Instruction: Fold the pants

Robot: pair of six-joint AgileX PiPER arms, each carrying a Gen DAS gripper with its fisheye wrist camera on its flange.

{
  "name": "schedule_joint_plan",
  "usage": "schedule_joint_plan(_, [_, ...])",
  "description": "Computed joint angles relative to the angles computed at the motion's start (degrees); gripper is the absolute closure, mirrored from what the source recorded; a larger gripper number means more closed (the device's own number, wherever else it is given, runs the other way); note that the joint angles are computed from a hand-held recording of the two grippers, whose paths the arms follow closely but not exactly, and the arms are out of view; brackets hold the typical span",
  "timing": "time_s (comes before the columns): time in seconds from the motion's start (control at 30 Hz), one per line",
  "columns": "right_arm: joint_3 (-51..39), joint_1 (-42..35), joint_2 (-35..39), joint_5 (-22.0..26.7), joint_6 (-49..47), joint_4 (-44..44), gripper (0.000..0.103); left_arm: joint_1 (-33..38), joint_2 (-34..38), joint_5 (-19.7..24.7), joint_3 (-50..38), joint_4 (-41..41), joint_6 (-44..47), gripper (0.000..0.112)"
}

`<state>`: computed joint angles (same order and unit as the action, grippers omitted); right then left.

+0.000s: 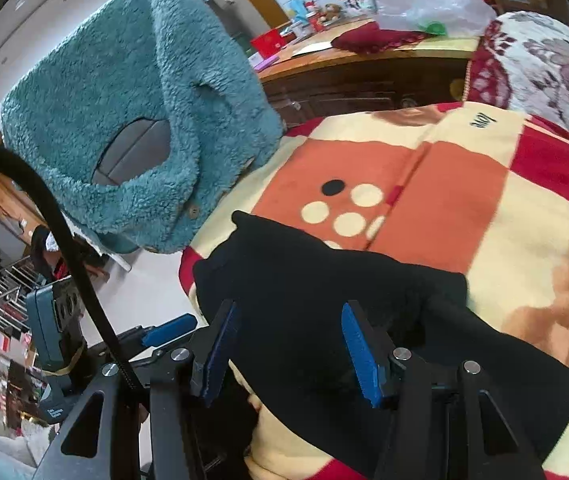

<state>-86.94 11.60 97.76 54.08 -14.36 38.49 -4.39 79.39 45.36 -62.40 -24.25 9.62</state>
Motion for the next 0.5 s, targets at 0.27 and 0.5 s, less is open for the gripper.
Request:
schedule_joint_plan(0.27, [-10.65, 4.19, 7.89, 3.34, 3.93, -3.59, 0.051, 12.01, 2.09, 4.33, 2.24, -16.03, 8.27, 0.059])
schedule_joint_plan(0.5, [-23.3, 6.9, 17.57, 7.32, 6.72, -5.67, 0.043, 16.02, 5.52, 5.76, 2.37, -22.05, 10.71, 0.059])
